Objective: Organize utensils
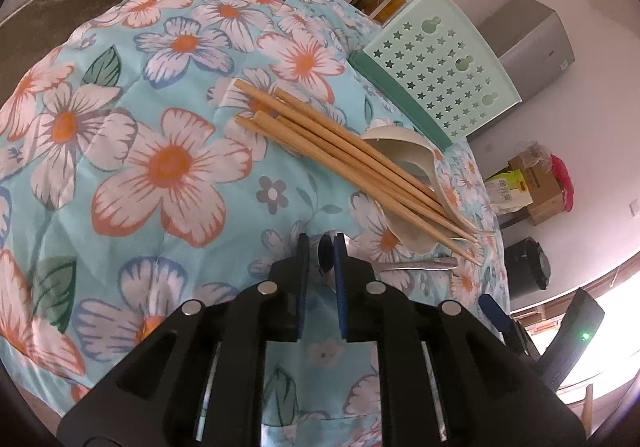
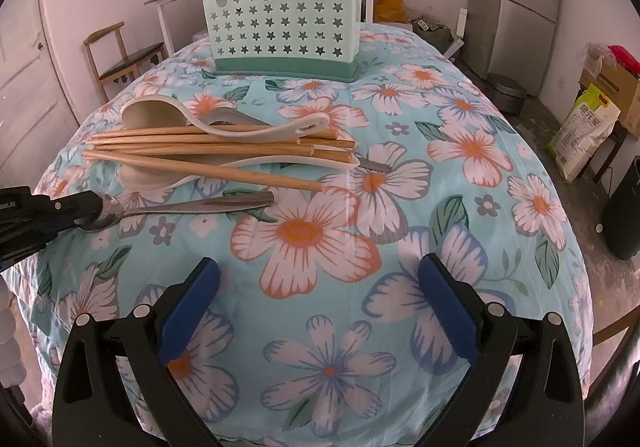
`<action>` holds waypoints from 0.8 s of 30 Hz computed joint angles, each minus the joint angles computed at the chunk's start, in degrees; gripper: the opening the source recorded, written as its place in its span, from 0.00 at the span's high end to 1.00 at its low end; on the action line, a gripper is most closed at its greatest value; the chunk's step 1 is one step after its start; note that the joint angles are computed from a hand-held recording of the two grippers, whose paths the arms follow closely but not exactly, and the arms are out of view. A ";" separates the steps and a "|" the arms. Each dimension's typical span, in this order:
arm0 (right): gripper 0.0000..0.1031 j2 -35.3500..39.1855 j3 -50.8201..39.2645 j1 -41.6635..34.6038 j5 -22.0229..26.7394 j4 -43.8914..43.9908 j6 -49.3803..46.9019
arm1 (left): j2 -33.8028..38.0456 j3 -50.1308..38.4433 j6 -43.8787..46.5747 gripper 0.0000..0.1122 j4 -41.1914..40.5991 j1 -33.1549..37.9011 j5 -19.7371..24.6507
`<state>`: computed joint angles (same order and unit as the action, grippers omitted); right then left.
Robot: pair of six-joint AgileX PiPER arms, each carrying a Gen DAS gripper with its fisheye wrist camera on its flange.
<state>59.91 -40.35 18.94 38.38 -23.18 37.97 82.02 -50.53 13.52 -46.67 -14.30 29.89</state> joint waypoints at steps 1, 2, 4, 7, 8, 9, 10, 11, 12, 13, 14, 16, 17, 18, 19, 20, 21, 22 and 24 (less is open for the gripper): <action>0.06 -0.06 0.12 0.13 -0.06 -0.28 0.31 | -0.03 -0.11 -1.68 0.90 1.85 -0.70 -0.73; 0.06 -0.12 0.19 0.25 -0.08 -0.52 0.60 | -0.04 -0.20 -2.87 0.90 3.00 -1.16 -1.18; 0.06 -0.29 0.43 0.51 -0.14 -1.03 1.16 | -0.09 -0.18 -4.34 0.90 4.54 -1.82 -2.03; 0.06 -0.38 0.55 0.79 -0.12 -1.50 1.67 | -0.25 -0.16 -6.57 0.90 7.52 -2.94 -3.27; 0.06 -0.33 0.52 0.79 -0.12 -1.54 1.71 | -0.29 -0.23 -7.53 0.90 8.66 -3.36 -3.63; 0.06 -0.27 0.52 0.89 -0.10 -1.71 1.87 | -0.37 -0.24 -8.15 0.90 9.39 -3.59 -3.82; 0.06 -0.25 0.53 0.91 -0.11 -1.80 1.93 | -0.38 -0.20 -8.20 0.90 9.51 -3.62 -4.01; 0.06 -0.29 0.57 1.02 -0.07 -1.93 2.11 | -0.34 -0.18 -8.05 0.90 9.27 -3.58 -4.13; 0.06 -0.27 0.58 1.03 -0.11 -1.98 2.14 | -0.30 -0.15 -7.74 0.90 8.90 -3.48 -4.20; 0.06 -0.29 0.62 0.99 -0.18 -1.89 2.10 | -0.23 -0.16 -7.51 0.90 8.66 -3.43 -4.31; 0.06 -0.27 0.63 0.97 -0.24 -1.92 2.11 | -0.12 -0.19 -7.89 0.90 8.89 -3.73 -4.61; 0.06 -0.12 0.56 1.10 -0.24 -2.23 2.42 | -0.14 -0.09 -7.96 0.90 9.05 -3.86 -5.00; 0.06 -0.01 0.49 1.09 -0.27 -2.35 2.50 | -0.17 0.00 -8.22 0.90 9.27 -4.06 -5.23; 0.06 0.13 0.42 1.13 -0.28 -2.53 2.66 | -0.25 0.14 -8.18 0.90 9.26 -4.11 -5.42; 0.06 0.17 0.40 1.16 -0.29 -2.65 2.75 | -0.23 0.16 -8.15 0.90 9.30 -4.13 -5.59; 0.06 0.27 0.32 1.13 -0.31 -2.71 2.77 | -0.28 0.22 -8.25 0.90 9.37 -4.18 -5.68; 0.06 0.27 0.32 1.13 -0.31 -2.71 2.77 | -0.30 0.25 -8.33 0.90 9.36 -4.17 -5.73; 0.06 0.27 0.32 1.13 -0.31 -2.71 2.77 | -0.29 0.21 -8.58 0.90 9.52 -4.24 -5.76; 0.06 0.26 0.34 1.05 -0.38 -2.59 2.63 | -0.29 0.21 -8.50 0.90 9.61 -4.26 -5.82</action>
<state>60.17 -40.01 19.99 38.00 -25.77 40.61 81.73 -50.33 5.02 -37.07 -18.56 24.08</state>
